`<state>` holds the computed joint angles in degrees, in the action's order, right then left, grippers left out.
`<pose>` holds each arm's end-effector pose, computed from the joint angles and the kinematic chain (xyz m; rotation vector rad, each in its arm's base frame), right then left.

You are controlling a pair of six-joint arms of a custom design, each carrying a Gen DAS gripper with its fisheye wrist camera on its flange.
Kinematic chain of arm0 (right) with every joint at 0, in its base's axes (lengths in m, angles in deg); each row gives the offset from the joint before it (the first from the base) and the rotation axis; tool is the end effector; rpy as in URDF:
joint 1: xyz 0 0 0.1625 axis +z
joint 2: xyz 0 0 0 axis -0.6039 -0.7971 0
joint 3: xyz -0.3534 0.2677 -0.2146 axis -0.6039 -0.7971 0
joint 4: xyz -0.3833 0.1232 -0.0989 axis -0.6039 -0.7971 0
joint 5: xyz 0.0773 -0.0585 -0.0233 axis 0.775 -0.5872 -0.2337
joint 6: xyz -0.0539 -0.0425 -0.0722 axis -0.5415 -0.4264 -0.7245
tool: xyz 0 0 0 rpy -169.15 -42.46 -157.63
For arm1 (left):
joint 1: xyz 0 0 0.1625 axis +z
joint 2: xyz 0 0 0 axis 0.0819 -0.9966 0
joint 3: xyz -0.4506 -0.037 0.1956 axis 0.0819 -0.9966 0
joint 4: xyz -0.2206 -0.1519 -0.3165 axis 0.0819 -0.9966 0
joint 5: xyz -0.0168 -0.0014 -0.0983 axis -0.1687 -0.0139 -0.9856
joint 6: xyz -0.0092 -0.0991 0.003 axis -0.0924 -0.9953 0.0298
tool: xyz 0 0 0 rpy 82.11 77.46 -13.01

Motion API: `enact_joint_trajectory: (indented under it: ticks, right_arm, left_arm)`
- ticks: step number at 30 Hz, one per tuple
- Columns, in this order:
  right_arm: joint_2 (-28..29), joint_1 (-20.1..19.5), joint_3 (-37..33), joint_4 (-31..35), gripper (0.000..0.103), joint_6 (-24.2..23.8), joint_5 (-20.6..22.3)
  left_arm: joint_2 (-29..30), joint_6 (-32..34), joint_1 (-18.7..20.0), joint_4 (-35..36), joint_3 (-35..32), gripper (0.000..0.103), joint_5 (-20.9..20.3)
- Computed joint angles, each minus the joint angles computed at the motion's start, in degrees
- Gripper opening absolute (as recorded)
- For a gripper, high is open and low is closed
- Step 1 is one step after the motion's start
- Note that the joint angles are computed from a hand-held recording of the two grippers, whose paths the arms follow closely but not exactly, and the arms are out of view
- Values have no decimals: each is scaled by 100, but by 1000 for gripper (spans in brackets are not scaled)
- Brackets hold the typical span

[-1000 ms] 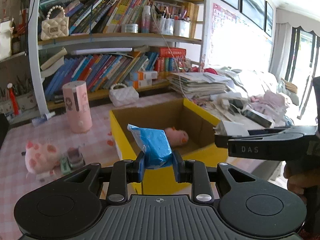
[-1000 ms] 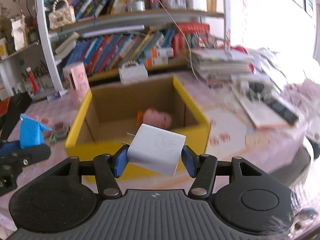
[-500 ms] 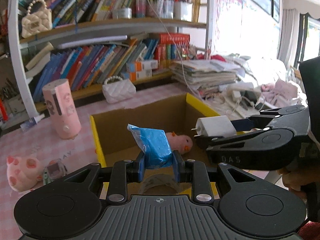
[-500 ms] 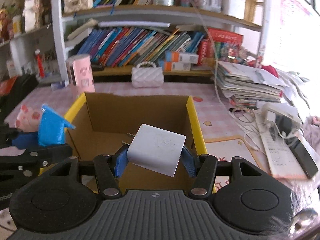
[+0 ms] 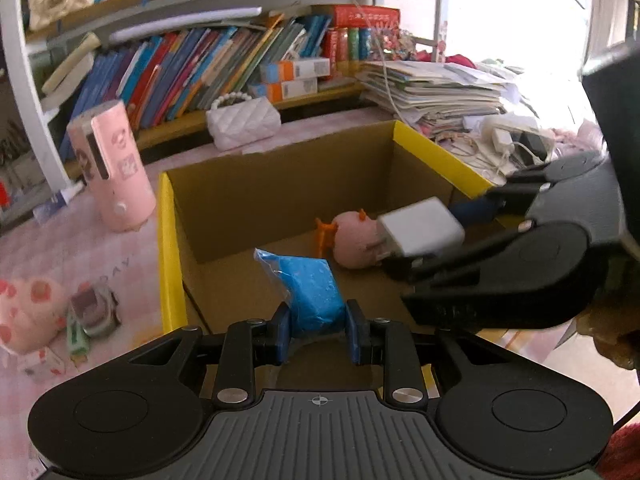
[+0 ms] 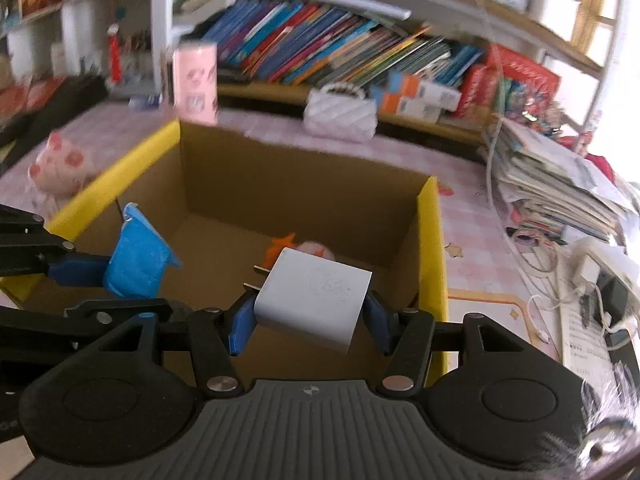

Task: Organize objects
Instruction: 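Open the left tool to drop the blue packet while the right tool releases the charger into the box, then withdraw both open tools from the box back over the table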

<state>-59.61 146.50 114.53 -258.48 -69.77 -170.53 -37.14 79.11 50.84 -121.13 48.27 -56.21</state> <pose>0.2998 -0.6124 0.0616 0.9548 -2.2187 0.6801 -0.1338 -0.5526 0.2232 0.6849 2.2854 -0.8106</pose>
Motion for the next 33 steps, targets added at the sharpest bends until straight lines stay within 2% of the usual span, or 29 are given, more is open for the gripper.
enact_joint_trajectory:
  ticks: [3,10,16,19,21,22,24,29,30,33]
  right_arm:
    - [4,-12,-39,192,55,-344,27]
    - [62,-13,-108,203,55,-457,-3]
    - [83,-24,-87,30,56,-387,10]
    - [74,-21,-21,-140,57,-277,-22]
    - [66,-8,45,-341,58,-205,-67]
    - [59,-3,77,-448,58,-149,-87]
    - [33,8,165,-680,58,-54,-65]
    - [-23,93,399,-1248,59,436,-198]
    - [-26,108,445,-1350,59,508,-211]
    - [33,192,585,-1826,59,548,-353]
  left_arm:
    - [18,-131,17,-22,-9,26,-91]
    - [2,-460,35,-34,16,28,-127]
    - [66,-392,-11,-272,67,34,2]
    - [71,-311,-48,-489,137,41,-18]
    - [64,-246,-85,-670,203,59,-6]
    - [79,-214,-121,-844,256,63,74]
    - [33,-146,-125,-1096,349,75,-43]
    - [-91,-287,-193,-1643,646,75,-133]
    - [-103,-309,-208,-1769,710,78,-141]
    - [-199,-241,-241,-1913,850,80,-211]
